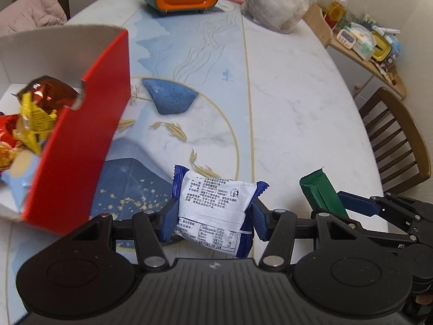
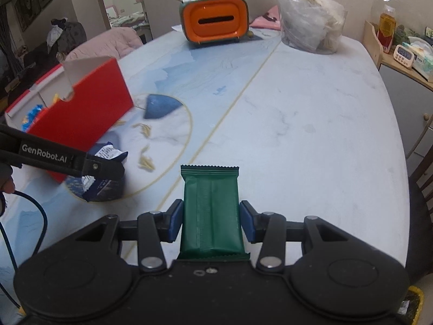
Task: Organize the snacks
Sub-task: 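Carry the white pastry and green bar with both grippers over the box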
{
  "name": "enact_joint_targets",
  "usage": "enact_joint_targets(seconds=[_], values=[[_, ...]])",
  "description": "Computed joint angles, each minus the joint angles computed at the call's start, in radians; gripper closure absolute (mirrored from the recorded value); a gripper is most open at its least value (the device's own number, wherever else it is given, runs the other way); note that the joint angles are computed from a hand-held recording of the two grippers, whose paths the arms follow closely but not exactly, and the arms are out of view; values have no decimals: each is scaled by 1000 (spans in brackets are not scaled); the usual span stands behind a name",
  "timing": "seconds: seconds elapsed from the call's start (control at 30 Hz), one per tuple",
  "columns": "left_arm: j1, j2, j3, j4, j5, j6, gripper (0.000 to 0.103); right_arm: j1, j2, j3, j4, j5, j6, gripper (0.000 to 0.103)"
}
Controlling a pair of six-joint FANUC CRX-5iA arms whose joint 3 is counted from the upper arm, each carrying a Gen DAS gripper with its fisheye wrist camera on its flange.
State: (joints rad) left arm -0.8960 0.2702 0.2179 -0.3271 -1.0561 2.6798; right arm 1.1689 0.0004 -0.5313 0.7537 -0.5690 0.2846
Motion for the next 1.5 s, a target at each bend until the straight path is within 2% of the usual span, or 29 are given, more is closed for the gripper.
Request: enact_joint_targets(seconds=[0.23, 0.43, 0.87, 1.17, 1.5], values=[[-33, -58, 11, -63, -72, 25, 48, 52, -25, 37, 37, -55, -29, 60], [-42, -118, -1, -114, -112, 39, 48, 83, -4, 103, 79, -86, -22, 60], [2, -320, -132, -195, -167, 9, 48, 135, 173, 342, 132, -131, 11, 60], [107, -470, -257, -182, -162, -71, 48, 158, 349, 564, 105, -171, 61, 60], [295, -569, -389, -86, -85, -232, 48, 170, 532, 803, 49, -262, 124, 60]])
